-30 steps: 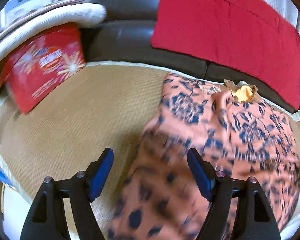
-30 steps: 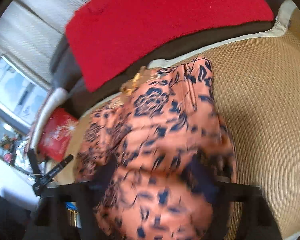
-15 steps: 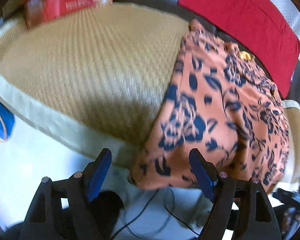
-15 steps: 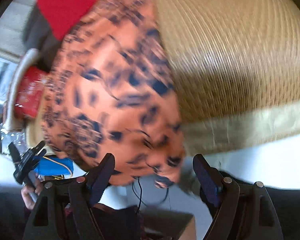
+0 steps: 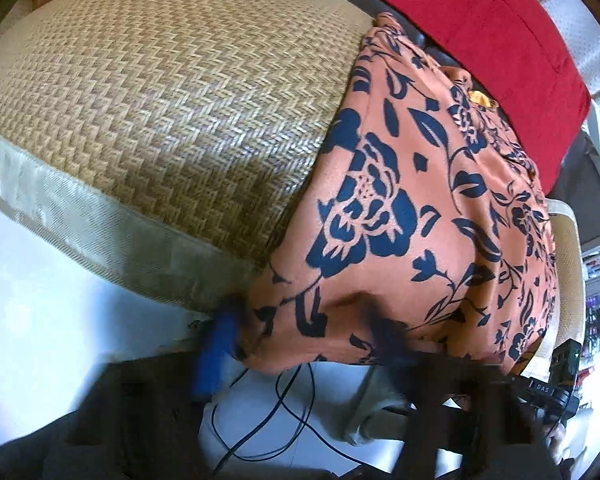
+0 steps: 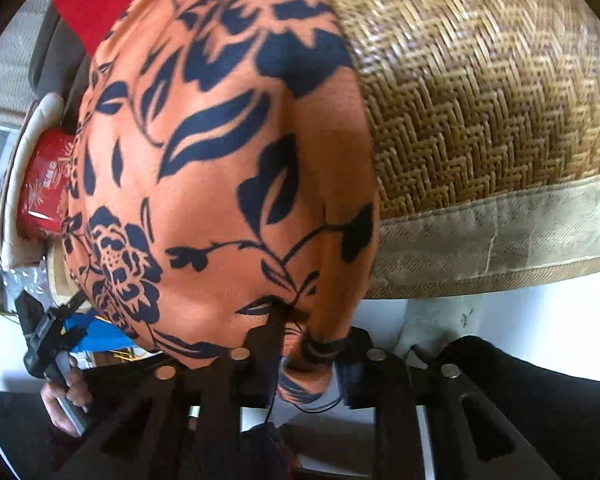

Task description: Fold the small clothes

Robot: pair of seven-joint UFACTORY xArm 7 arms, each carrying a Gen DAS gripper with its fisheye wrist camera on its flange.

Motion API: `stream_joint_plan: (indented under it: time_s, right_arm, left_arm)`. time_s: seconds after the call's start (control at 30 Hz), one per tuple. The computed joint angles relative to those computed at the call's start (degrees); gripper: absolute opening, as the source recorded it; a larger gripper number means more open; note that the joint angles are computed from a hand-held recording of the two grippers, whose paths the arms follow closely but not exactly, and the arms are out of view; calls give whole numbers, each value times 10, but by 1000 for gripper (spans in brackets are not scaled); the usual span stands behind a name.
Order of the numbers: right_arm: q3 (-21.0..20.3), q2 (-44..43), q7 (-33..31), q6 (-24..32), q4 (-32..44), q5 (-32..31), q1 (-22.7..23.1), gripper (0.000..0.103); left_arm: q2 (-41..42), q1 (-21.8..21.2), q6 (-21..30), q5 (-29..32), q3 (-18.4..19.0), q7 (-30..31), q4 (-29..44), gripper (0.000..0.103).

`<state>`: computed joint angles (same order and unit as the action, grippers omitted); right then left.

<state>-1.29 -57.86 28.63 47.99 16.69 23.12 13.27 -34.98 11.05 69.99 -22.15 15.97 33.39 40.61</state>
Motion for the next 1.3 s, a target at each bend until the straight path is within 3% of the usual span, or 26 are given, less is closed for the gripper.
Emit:
stream_joint_plan:
  time_s: [0.13,0.3,0.53,0.67,0.83,0.9,1.03,1.1,1.2,1.27,1.3]
  right_arm:
    - [10,-21,8,29,8,-8,11,15]
    - [22,-73,23,9,8,16,40,11]
    - [7,-107,11,-9,56,16,57,10]
    - [8,-63,-8,-46,122,4,48,10]
    - [-38,1,-63,-60,216,-29,26,10]
    - [-65,70,-92,-98,270,-23,26,9]
    - [-130,226,-139,-164,387,13,26,9]
    - [-146,298,-136,-177,439,55,1,9]
    - [-199,421,-155,-207,500,141,4,11]
    - [-225,488,-172,-215,523,234,3,14]
    - [-236,515,-192,-202,531,292,2,14]
  left_arm:
    - [3,-1,12,6,4,16,4,11]
    - [-2,-2,18,-1,6,24,6,7]
    - [24,-21,109,-90,49,54,79,6]
    - [60,-28,158,-139,57,57,150,6]
    - [155,-37,191,-204,40,38,294,6]
    - [212,-38,196,-237,26,18,363,6]
    - [358,-48,159,-278,-33,-42,540,6]
    - [449,-56,121,-264,-66,-92,643,6]
    - [577,-72,88,-211,-94,-160,779,10]
    - [663,-78,94,-178,-105,-215,864,10]
    - [683,-74,90,-174,-113,-228,873,10]
